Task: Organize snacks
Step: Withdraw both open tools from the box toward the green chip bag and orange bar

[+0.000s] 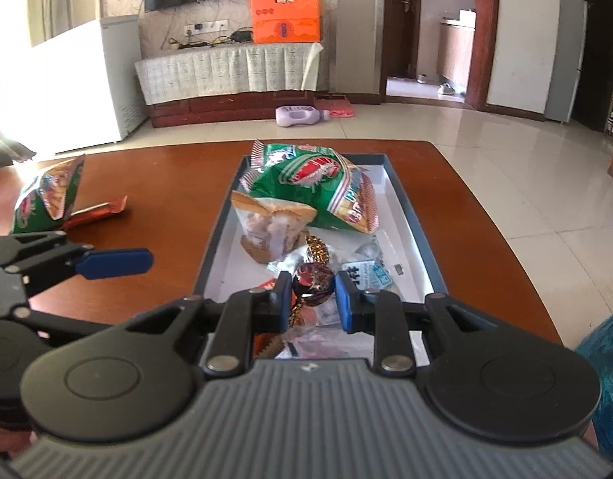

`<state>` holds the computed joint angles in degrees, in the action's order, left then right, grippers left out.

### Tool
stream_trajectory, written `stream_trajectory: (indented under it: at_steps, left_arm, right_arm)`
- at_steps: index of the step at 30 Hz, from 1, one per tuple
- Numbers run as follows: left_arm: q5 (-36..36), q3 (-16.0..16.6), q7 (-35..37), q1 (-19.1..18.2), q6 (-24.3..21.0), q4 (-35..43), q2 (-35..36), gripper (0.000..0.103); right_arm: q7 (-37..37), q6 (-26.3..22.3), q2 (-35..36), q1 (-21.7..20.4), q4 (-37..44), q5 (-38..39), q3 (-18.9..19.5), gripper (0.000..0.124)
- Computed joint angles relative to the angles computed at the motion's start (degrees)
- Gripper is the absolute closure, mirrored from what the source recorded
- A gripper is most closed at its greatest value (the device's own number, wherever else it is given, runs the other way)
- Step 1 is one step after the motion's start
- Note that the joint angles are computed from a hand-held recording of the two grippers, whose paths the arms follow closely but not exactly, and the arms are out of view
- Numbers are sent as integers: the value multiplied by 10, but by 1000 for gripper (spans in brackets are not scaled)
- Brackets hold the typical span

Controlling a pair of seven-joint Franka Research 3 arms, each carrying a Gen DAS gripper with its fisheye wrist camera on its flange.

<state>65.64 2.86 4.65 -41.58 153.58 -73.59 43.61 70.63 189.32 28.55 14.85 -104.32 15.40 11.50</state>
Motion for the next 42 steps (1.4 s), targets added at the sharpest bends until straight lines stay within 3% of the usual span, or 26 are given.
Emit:
stream_trajectory:
  at_steps: [5,9,11,17,26,31,36,42]
  left_arm:
    - [-5,-1,3,-1,-6,3,1,29]
    - [0,1,-1,-3,-5,0,-1,29]
    - [4,3,-7,-4,-5,-5,-5,29]
    - [32,6,-42,-7,-14,-39,-31,27]
    - [114,-11,-148,16,-57,-166,-125,23]
    - [154,-24,-226,30,-121,-256,-195,20]
    - [182,-41,-274,45,-218,-339,-260,14]
    - [201,-63,-307,100,-238,-412,-313,11]
  right_arm:
    - [0,14,-1,-33,-10,-9,37,80]
    - [8,24,-5,-50,-19,-19,55,77]
    - [19,35,-8,-55,-24,-20,63,69]
    - [80,81,-8,-109,-42,-74,124,67]
    - [135,79,7,-104,-23,-159,146,67]
    - [140,64,20,-77,-1,-169,143,67]
    - [129,51,42,-55,29,-168,151,67]
    - [93,33,65,-40,58,-165,166,67]
